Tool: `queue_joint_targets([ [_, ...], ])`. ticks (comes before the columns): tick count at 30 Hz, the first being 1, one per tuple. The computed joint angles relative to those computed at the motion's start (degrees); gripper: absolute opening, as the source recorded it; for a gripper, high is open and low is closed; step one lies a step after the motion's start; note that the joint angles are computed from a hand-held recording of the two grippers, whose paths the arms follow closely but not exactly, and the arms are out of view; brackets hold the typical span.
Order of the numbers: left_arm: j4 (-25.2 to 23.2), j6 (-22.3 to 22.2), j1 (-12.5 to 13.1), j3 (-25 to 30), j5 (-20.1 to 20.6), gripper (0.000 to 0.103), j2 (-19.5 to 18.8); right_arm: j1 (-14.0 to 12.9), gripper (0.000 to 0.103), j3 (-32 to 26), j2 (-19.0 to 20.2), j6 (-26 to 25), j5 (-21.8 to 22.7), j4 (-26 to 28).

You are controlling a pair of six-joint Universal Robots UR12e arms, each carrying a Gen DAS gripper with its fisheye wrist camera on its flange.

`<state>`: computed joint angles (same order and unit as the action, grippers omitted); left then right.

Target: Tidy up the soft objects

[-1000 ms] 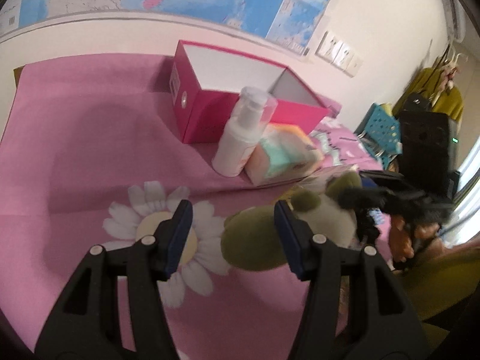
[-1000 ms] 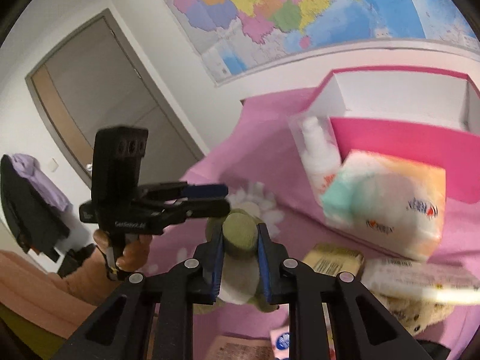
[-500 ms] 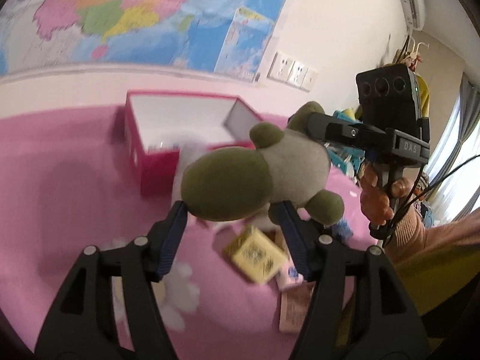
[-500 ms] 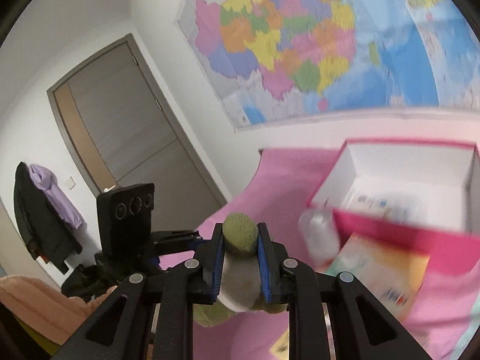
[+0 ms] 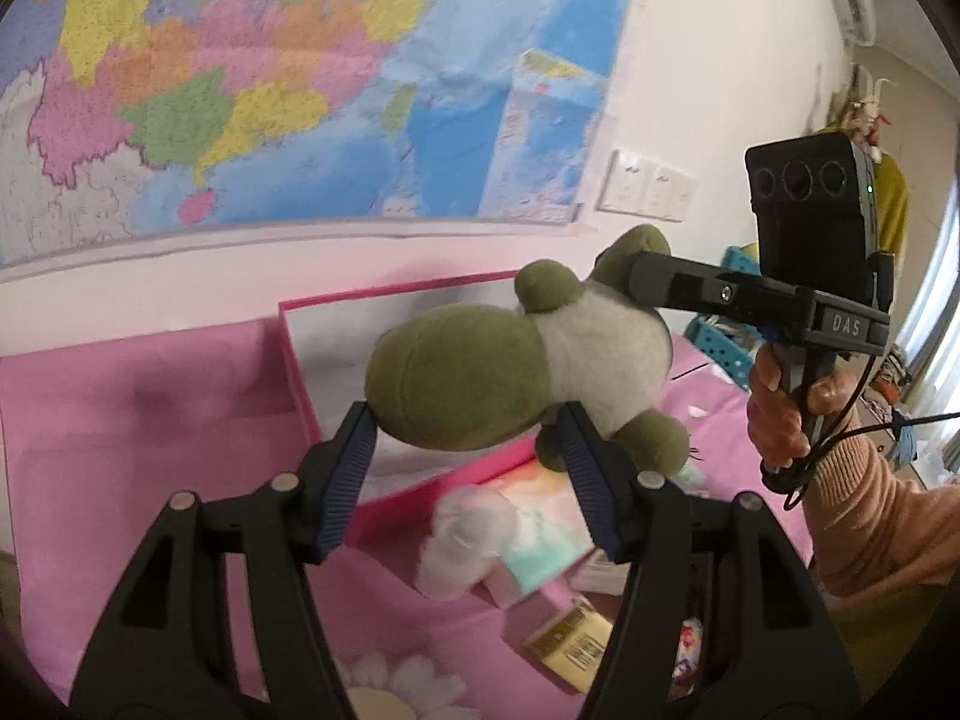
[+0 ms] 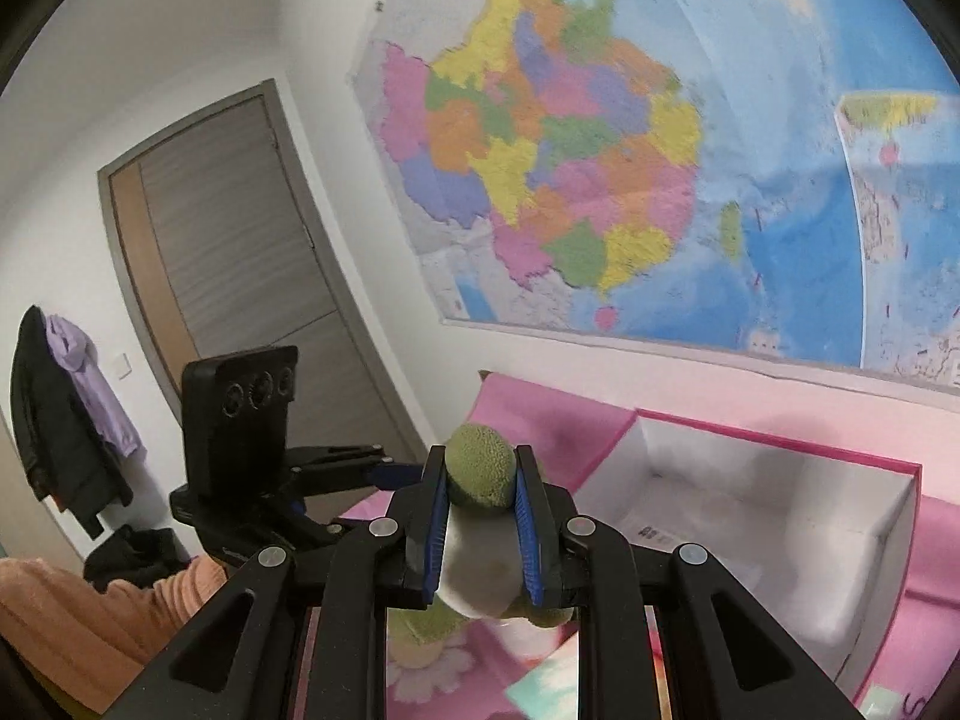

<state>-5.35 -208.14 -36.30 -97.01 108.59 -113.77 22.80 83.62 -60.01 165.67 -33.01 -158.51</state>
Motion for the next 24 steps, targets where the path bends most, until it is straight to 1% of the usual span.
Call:
queue_joint_targets([
  [2, -1.81, -1.07, 0.62, 0.52, -0.26, 0.064, -0.45, 0.02, 0.02, -1.69, 1.21, -0.9, 0.01, 2.51],
  [5, -4.18, -2.56, 1.46, 1.2, -0.55, 0.064, -1.23, 0.34, 0.02, -4.21, 3.1, -2.61, -1.89, 6.49],
  [8, -6.5, -3.94, 2.16, 2.07, -0.47, 0.064, -2.1, 0.51, 0.02, -6.3, 4.91, -3.01, -2.97, 8.87],
  [10, -8.46, -4.43, 2.28, 2.93, 0.73, 0.064, -2.69, 0.64, 0.02, -7.82, 6.11, -3.62, -3.67, 10.7],
  [14, -12.4, -5.2, 2.27, 4.6, 3.18, 0.064, -3.84, 1.09, 0.021, -10.36, 8.01, -4.59, -6.59, 14.2],
  [16, -13.32, -5.51, 2.25, 4.93, 3.96, 0.063, -4.15, 1.42, 0.022, -11.36, 8.66, -5.62, -9.02, 16.16],
  [17, -13.29, -5.47, 2.23, 4.98, 4.0, 0.062, -4.23, 1.67, 0.025, -11.66, 8.77, -6.36, -10.9, 17.15],
  [18, -13.49, -5.44, 2.11, 5.12, 4.52, 0.062, -4.31, 2.22, 0.028, -11.64, 8.71, -6.55, -15.18, 16.69],
  [19, -13.6, -5.37, 1.85, 5.23, 5.35, 0.062, -4.35, 2.64, 0.034, -11.79, 8.68, -6.28, -18.58, 16.9],
  [20, -13.6, -5.35, 1.55, 5.29, 6.52, 0.062, -4.37, 2.8, 0.036, -12.03, 8.7, -6.18, -20.18, 17.8],
  [21, -13.64, -5.65, 1.28, 5.28, 7.6, 0.062, -4.3, 2.93, 0.036, -12.14, 8.65, -5.63, -21.82, 18.42],
  [24, -11.87, -6.95, 0.5, 4.4, 10.1, 0.062, -3.73, 2.83, 0.038, -10.25, 7.38, -5.09, -24.62, 16.18],
])
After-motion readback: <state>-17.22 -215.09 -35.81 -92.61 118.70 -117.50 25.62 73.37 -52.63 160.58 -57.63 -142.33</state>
